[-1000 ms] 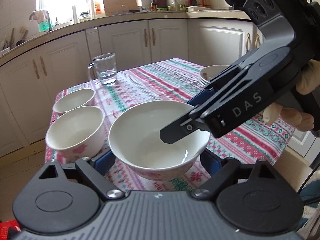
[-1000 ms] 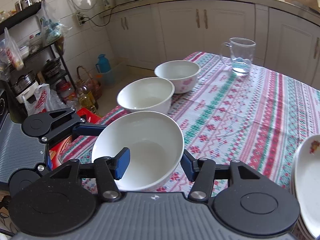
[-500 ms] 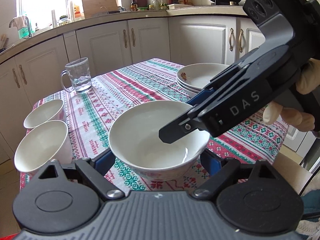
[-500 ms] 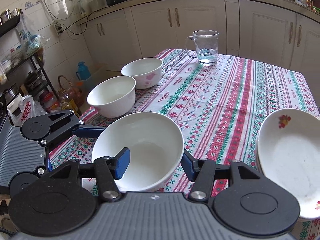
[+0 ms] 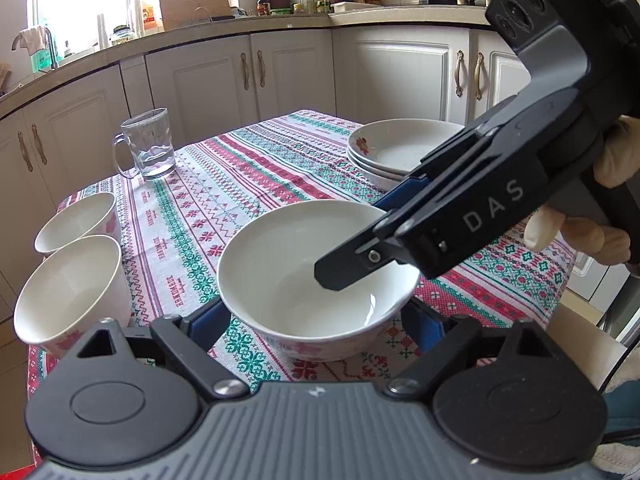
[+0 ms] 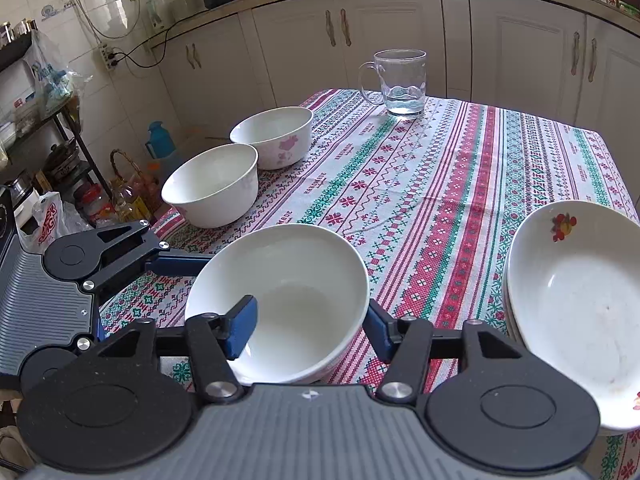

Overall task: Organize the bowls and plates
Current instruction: 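Lift and carry the held bowl toward the plate stack with the right tool, then lower the bowl onto the table and open the right tool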

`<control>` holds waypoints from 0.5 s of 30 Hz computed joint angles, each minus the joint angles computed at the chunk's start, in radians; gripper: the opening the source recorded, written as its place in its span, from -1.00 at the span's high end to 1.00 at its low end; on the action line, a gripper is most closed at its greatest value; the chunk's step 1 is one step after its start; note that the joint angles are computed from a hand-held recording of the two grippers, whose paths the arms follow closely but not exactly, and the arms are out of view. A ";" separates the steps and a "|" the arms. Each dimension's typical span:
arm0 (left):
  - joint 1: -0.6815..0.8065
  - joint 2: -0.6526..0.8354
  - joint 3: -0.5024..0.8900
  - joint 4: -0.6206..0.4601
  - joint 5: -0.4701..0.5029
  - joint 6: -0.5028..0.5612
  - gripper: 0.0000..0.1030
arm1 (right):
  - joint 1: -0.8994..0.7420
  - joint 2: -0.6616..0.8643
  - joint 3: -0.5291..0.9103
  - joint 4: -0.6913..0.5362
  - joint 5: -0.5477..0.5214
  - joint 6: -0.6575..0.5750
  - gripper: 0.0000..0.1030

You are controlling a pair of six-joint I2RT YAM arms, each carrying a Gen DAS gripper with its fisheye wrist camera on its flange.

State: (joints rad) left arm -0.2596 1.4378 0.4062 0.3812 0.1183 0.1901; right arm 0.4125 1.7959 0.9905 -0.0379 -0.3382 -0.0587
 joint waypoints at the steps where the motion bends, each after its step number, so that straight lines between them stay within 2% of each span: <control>1: -0.002 -0.008 -0.006 0.002 0.000 0.003 -0.90 | 0.000 0.001 0.001 -0.001 -0.004 0.002 -0.36; 3: -0.008 -0.027 -0.018 0.003 -0.010 0.009 -0.93 | 0.004 -0.005 -0.011 0.020 -0.003 0.002 -0.72; 5: -0.007 -0.043 -0.025 -0.012 -0.013 0.010 -0.93 | 0.008 -0.019 -0.026 0.042 0.008 0.004 -0.86; 10: 0.013 -0.116 -0.054 -0.064 -0.010 0.001 -0.93 | 0.013 -0.039 -0.039 0.057 0.020 0.010 -1.00; 15: 0.045 -0.206 -0.084 -0.127 -0.024 -0.008 -0.93 | 0.022 -0.047 -0.040 0.055 0.031 0.004 -1.00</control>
State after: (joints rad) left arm -0.2146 1.2313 0.3221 0.2543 0.0944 0.1824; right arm 0.4346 1.7487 0.9507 0.0167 -0.3077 -0.0551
